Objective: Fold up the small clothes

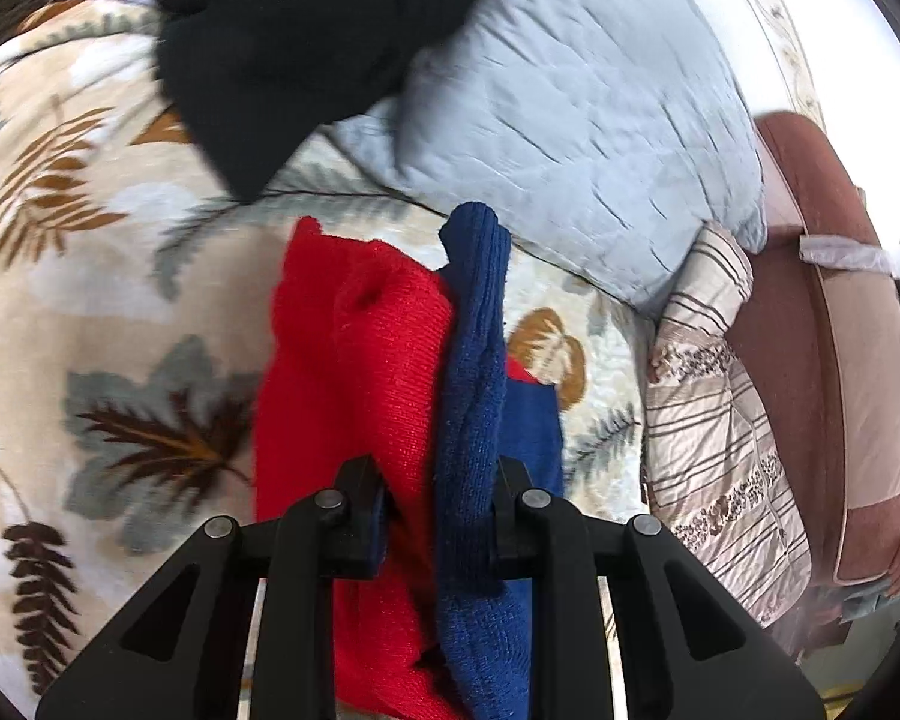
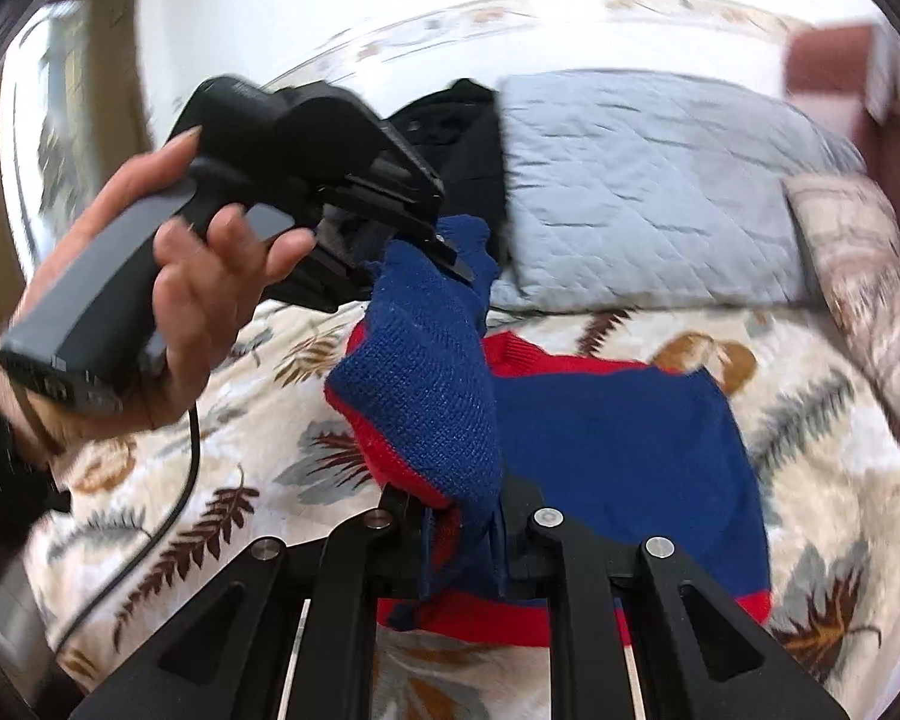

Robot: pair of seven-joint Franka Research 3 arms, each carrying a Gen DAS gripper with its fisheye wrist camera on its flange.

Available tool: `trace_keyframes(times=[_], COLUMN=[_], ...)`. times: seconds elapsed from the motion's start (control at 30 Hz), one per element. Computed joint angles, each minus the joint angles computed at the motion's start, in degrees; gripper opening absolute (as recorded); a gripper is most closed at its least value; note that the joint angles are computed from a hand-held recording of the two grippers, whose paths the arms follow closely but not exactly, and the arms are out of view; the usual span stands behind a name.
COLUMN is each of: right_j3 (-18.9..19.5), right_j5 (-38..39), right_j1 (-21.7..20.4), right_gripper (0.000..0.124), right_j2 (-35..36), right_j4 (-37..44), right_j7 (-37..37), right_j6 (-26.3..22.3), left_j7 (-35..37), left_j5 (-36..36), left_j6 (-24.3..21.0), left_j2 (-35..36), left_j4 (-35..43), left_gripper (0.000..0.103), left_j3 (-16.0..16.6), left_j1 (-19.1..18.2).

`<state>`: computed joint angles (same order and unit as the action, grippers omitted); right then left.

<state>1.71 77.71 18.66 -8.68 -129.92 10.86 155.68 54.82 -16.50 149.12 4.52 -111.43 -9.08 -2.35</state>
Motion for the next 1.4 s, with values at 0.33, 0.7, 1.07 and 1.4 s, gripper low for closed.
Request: trace_keyframes(times=[0.33, 0.7, 1.07, 1.4], right_j3=[-3.10, -4.73, -3.28, -3.04], right_j5=[-1.84, -3.48, -6.78, -6.75], right_j1=[-6.01, -14.34, -18.97, -19.77], right_gripper=[0.014, 0.014, 0.015, 0.029], right_j2=[3.60, 11.43, 18.01, 15.23], right_j4=[3.08, 8.65, 12.18, 10.73], right_j7=[16.26, 34.61, 46.15, 46.63], right_j6=[-10.43, -24.02, -30.10, -27.88], left_j7=[-9.25, -12.56, -13.42, -16.76], left_j5=[10.06, 17.39, 22.23, 21.01], left_j6=[-5.63, -15.71, -23.66, -14.48], left_j2=[11.18, 25.25, 34.61, 23.19], left_j4=[14.23, 32.08, 44.82, 29.64], left_gripper=[0.020, 0.020, 0.043, 0.050], left_j3=[-1.61, -2.41, -1.33, -1.48], left_j1=[-3.43, -7.27, -11.23, -9.11])
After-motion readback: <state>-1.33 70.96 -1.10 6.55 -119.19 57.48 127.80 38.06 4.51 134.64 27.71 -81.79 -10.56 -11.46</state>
